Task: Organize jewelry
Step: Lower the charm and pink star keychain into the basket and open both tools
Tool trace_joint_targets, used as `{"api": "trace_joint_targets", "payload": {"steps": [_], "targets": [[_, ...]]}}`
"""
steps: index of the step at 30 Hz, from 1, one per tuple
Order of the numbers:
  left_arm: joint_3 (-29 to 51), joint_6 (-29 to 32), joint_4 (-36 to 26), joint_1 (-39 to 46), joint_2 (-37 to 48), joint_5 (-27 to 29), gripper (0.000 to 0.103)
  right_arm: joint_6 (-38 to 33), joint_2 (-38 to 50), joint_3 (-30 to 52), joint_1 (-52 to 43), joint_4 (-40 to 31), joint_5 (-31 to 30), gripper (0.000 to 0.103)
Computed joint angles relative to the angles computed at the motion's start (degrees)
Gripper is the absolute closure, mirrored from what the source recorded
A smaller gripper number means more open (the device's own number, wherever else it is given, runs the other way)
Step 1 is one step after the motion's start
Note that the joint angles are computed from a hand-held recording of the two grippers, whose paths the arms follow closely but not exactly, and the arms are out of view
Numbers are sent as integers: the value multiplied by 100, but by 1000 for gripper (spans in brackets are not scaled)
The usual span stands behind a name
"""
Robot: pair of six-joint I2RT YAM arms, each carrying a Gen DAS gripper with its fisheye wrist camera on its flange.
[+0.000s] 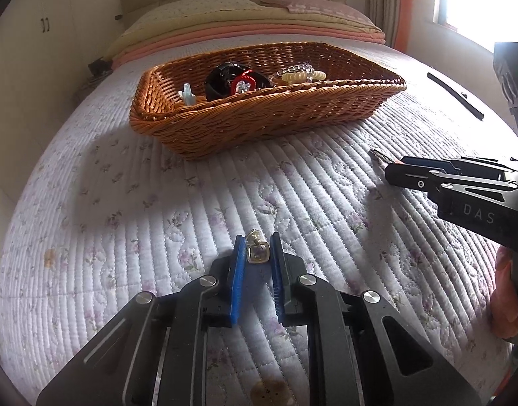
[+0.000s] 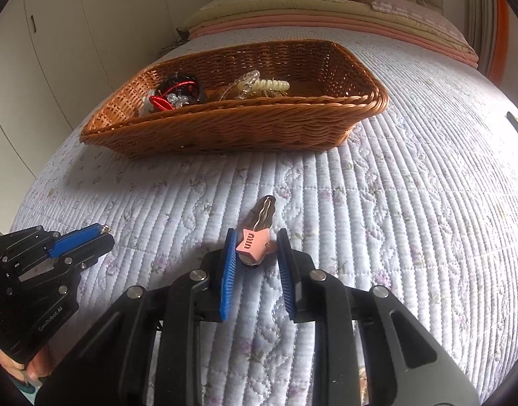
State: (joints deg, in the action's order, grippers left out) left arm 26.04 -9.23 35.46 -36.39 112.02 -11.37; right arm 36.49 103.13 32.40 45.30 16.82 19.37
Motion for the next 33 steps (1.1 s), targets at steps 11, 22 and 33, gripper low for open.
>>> {"api": "trace_joint_targets", "payload": {"steps": [11,22,33], "targets": [[-1102,-29,471,-155,-1906,123,91,66,-1731,-819,733,-232,453,82],[847,493,-802,440,-2211,654,90,-1300,-2206,693,-685,-1092,-318,82],[3559,-162,-1534,1421,754,1528,90,-1015,1393,3873,-2322,-2098,-2557,82]]}}
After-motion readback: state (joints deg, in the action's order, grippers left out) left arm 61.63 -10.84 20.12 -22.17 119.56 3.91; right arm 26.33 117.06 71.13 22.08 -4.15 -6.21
